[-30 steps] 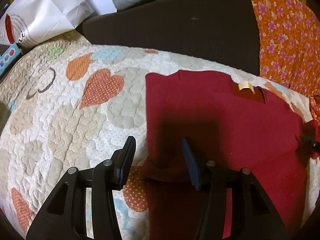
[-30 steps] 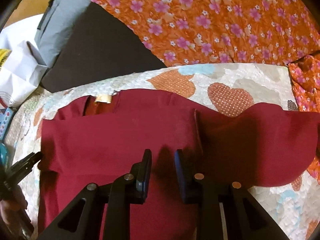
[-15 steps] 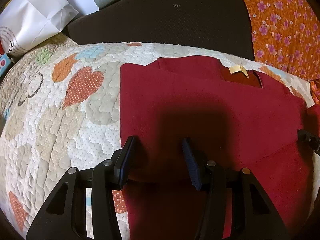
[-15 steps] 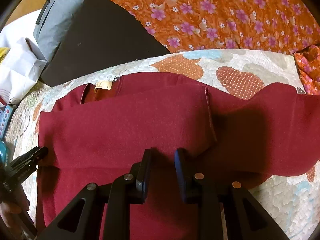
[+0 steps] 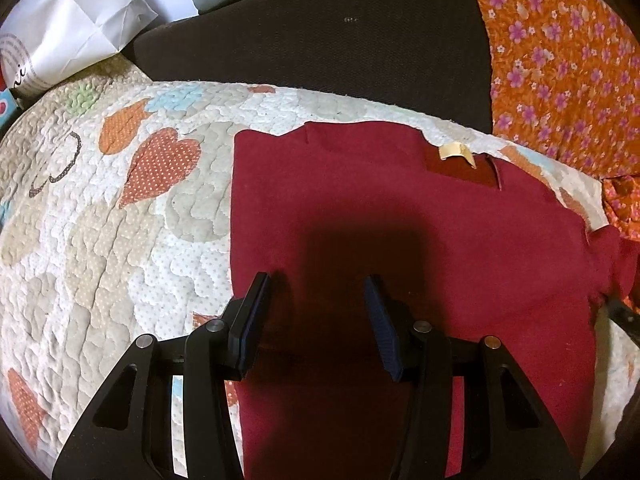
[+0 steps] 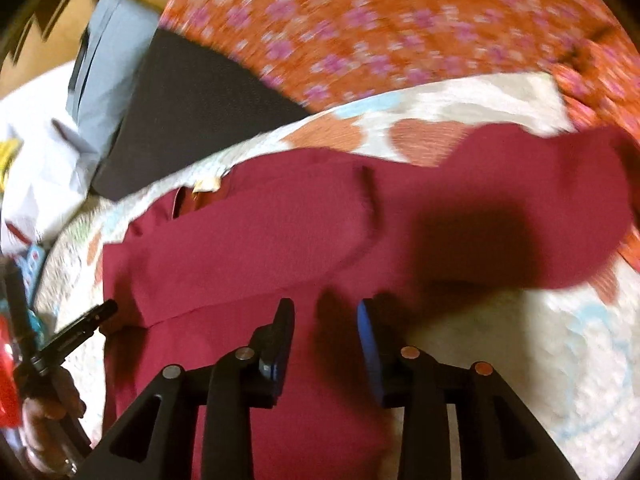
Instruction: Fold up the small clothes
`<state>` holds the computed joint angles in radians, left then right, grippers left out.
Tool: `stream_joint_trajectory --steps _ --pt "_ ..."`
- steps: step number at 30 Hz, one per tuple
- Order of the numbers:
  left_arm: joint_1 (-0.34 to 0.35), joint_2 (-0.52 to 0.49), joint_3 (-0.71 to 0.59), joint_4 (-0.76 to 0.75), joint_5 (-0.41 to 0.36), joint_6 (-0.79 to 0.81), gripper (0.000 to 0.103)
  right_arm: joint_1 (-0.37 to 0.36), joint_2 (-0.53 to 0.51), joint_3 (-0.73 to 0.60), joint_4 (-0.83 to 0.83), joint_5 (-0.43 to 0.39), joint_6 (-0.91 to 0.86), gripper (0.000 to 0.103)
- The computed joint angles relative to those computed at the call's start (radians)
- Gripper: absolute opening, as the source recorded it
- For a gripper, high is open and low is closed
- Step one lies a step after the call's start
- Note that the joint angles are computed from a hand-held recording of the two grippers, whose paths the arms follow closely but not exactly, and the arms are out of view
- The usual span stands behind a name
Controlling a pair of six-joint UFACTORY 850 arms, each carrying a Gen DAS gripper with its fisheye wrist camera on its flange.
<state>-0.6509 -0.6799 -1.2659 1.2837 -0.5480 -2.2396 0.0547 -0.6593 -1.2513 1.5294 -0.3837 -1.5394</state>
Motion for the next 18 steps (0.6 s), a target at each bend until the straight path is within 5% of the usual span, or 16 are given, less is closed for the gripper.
stream_joint_trajectory --steps 5,8,13,18 --pt "-0.005 0.0 -0.001 -0.001 0.0 -0.003 0.048 -0.12 0.06 0.068 0.271 0.015 -0.184 0.044" --pt "-0.005 -0.003 -0.004 -0.011 0.006 0.005 0.048 -0.186 0.044 0.023 0.214 -0.006 -0.035 0.045" --pt "-0.001 -0.014 -0.014 -0.036 0.017 0.037 0.048 -0.259 -0.002 -0.045 0.23 -0.168 0.134 0.047" --pt "-0.002 -0.02 -0.021 -0.039 0.017 0.049 0.048 -0.282 0.016 -0.026 0.382 -0.189 0.116 0.048"
